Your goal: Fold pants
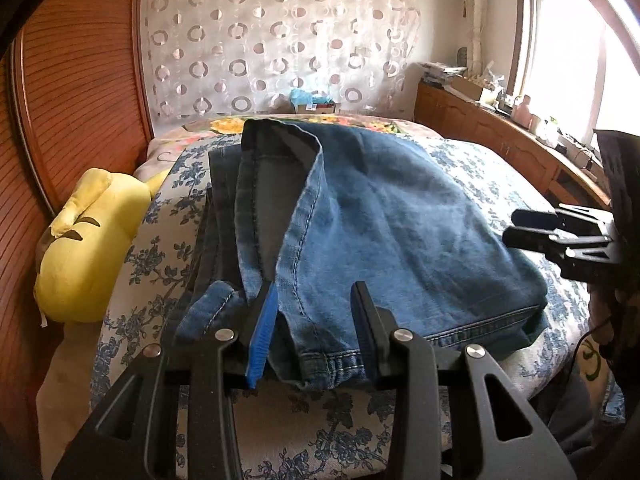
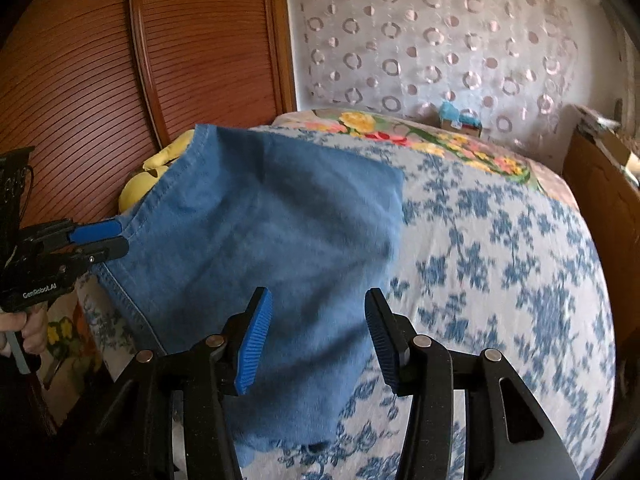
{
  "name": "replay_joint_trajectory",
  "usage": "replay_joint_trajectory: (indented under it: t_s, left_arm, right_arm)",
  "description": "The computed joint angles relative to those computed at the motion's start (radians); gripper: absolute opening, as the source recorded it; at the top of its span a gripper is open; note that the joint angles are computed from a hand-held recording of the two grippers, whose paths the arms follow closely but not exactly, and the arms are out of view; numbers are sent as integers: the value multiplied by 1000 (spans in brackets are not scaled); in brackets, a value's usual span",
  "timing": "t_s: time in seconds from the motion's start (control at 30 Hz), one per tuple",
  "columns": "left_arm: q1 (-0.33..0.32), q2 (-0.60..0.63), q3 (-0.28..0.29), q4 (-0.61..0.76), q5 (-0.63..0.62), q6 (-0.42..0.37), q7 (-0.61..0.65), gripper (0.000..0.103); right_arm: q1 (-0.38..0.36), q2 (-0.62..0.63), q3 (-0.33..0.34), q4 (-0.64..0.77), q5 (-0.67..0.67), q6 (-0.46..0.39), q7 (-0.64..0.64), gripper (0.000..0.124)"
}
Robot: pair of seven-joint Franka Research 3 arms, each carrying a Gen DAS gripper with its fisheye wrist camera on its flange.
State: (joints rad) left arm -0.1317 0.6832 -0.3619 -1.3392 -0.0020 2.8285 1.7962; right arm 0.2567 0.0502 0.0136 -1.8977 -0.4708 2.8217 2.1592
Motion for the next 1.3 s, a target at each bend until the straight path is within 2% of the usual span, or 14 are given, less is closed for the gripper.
replay_joint_trajectory:
  t_s: [0.1,0.17,0.2,0.3,0.37,0.47,0.63,0.77,1.0,1.07,1.13,1.2,1.23,1.3]
  left_arm:
    - [-5,9,7,7,7,9,-6,37]
    - [-15,11,22,12,20,9,-18,19]
    - [-26,11,37,18,34,-3,-28,6]
    - [-10,-6,22,-17,38,24,-9,4]
    - [-13,-31,37,-55,53,65,-26,4]
    - [31,-64,2,-113,38,112,-21,3]
    - [73,-76,-32,-140,18,84,-7,1]
    - [76,-84,-38,-156,9,100,3,1]
    - [110,-107,-90,-184,-27,126,35,1]
    - [120,-111,-108,-188,-41,127,47,6]
    - [135,-111,-136,-193,-56,132,74,23]
    - [147,-109,-162,-198,-69,136,103,33]
    - [147,-106,-168,-197,-72,135,113,47]
    - [151,-95,-183,-191,-84,132,133,60]
  right_arm:
    - [3,6,1,-6,-11,-7,14,50]
    - [7,5,2,-11,-8,-17,11,50]
    - [10,4,3,-12,-13,-23,18,50]
    - [11,-4,4,-31,-18,-10,40,50]
    - [8,-14,7,-48,-2,7,42,50]
    - [1,-22,11,-69,27,36,33,50]
    - [-12,-51,17,-100,3,51,75,50]
    - [-28,-76,33,-128,-8,66,100,50]
    - [-55,-121,67,-178,-39,77,155,50]
    - [-65,-129,80,-182,-56,67,175,50]
    - [-70,-136,87,-191,-53,69,182,50]
    - [-75,-139,92,-197,-48,72,183,50]
    - [-77,-139,95,-197,-46,68,184,50]
    - [-76,-133,94,-193,-23,65,169,50]
